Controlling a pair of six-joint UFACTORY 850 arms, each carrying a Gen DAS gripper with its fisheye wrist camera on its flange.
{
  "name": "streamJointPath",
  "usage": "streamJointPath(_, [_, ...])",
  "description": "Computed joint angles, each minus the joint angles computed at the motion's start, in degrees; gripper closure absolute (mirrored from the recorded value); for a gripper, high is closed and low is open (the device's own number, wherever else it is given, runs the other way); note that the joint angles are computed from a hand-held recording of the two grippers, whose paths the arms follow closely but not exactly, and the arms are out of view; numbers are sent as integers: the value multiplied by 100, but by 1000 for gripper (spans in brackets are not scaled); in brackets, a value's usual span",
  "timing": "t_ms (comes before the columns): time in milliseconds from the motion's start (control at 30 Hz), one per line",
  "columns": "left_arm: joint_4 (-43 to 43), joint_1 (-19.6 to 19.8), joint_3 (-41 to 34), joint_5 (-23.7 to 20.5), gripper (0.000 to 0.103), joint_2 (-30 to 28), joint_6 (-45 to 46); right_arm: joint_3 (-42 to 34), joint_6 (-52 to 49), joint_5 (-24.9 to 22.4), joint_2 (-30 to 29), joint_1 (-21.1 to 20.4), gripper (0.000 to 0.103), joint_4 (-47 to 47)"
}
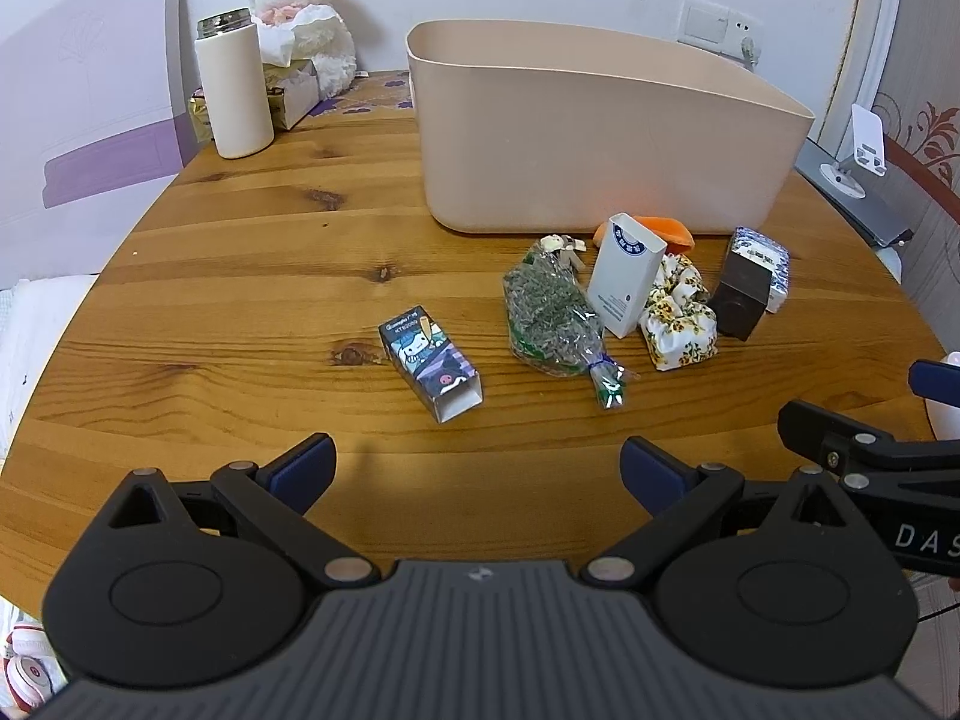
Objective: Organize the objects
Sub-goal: 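Move both tools toward the small items in front of the bin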
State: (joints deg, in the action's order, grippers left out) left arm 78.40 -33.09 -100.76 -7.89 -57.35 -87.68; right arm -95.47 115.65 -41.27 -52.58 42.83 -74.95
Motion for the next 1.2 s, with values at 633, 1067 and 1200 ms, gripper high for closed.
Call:
streamJointPath(633, [-2954,59,-738,-185,2,-434,2957,-391,-447,85,-257,-155,0,260])
streamJointPath(1067, [-4662,130,-1442,-482,2,-865,4677,-888,-1013,59,-614,-304,0,676])
streamJointPath(1200, [-5127,157,-1674,-585,2,-1001,5119,-1122,-1305,-42,-764,-342,0,866])
